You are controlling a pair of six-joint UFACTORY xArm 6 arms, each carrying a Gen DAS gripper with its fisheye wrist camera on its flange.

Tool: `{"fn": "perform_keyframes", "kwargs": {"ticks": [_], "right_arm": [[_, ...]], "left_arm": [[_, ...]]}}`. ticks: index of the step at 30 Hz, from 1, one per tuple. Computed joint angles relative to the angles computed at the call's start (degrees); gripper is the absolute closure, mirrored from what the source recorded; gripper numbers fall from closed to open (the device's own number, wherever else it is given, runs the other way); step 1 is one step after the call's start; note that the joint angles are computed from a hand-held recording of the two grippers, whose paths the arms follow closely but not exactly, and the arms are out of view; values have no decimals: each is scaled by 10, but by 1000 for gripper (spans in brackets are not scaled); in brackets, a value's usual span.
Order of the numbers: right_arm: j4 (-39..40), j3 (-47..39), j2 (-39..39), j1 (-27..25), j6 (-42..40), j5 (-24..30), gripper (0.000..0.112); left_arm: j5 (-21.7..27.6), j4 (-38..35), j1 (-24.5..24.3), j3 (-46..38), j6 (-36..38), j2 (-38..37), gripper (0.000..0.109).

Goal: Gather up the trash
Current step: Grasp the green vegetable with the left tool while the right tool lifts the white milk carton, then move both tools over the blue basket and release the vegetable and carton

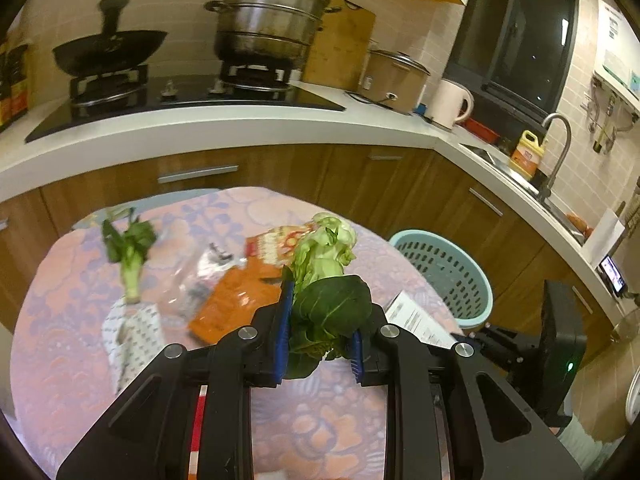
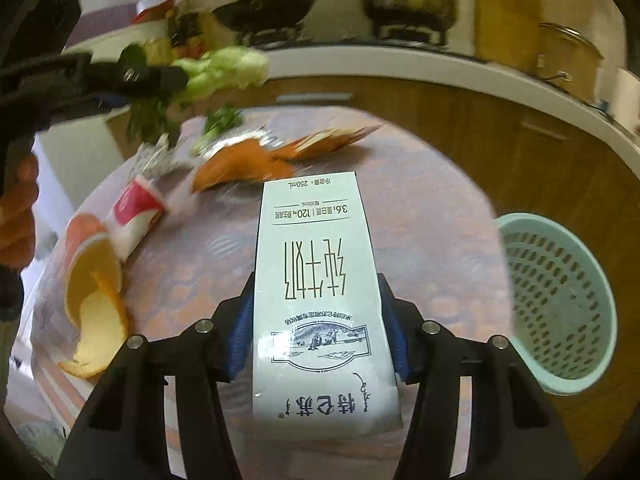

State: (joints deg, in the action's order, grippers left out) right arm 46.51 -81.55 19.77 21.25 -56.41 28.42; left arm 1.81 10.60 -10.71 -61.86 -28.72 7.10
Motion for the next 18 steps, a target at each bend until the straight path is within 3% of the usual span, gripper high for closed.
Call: {"fn": "perform_keyframes", "kwargs": {"ticks": [7, 18], "right_arm": [[16, -31, 15, -49, 22, -26, 61], [-27, -130, 87, -137, 109, -45, 61]], "left_arm": [[62, 36, -31, -119, -23, 72, 87], [184, -32, -97, -439, 38, 289, 87]]}}
